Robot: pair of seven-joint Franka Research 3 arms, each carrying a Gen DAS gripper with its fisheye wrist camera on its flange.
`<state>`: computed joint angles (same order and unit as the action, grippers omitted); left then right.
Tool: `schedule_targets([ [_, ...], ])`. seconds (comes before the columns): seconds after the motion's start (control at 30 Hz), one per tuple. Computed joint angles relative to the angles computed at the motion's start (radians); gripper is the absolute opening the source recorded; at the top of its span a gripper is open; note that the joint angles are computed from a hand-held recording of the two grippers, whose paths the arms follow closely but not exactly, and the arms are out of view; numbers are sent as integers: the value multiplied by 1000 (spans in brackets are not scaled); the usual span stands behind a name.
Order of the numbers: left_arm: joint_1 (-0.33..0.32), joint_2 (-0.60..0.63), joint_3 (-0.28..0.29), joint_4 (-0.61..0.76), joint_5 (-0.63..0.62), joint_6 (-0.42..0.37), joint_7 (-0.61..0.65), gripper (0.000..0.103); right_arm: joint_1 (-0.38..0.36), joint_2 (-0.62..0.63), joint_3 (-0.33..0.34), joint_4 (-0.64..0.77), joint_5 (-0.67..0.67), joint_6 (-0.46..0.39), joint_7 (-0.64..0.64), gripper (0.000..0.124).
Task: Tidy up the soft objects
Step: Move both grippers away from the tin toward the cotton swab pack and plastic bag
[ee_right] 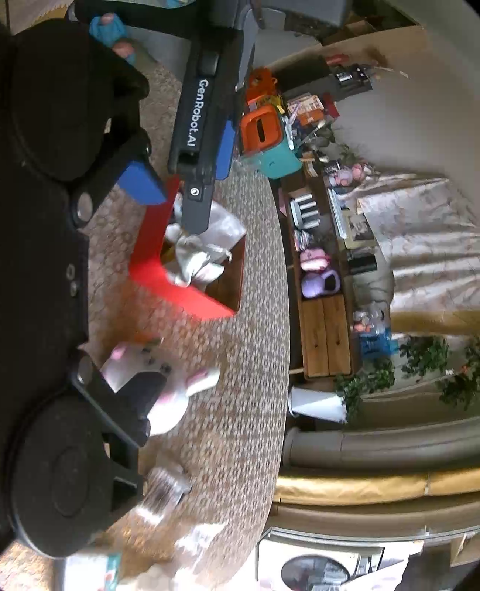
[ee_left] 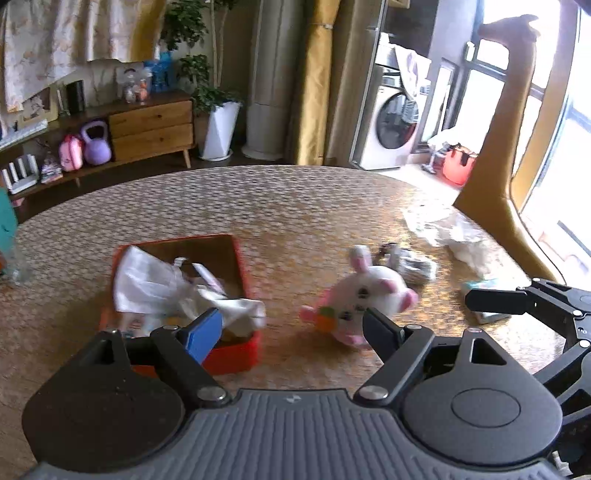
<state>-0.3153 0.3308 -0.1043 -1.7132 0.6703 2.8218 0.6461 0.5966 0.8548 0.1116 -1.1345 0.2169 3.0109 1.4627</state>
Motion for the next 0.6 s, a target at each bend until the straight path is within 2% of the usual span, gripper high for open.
schedule_targets([
  [0.1,-13,30,-11,28,-9,32,1,84,-22,-68,7,-126,20,66,-4,99],
  [0.27,-69,107,-1,130,-9,27,1,87,-52,-151,-5,-283,42,154,-7,100],
  [0.5,-93,253,-46,315,-132,-5,100,88,-97,-225,-27,-432,69,213,-7,100],
  [0.6,-136,323,-23,419,-156,-44,110,90,-101,-245,-60,-469,80,218,3,100],
])
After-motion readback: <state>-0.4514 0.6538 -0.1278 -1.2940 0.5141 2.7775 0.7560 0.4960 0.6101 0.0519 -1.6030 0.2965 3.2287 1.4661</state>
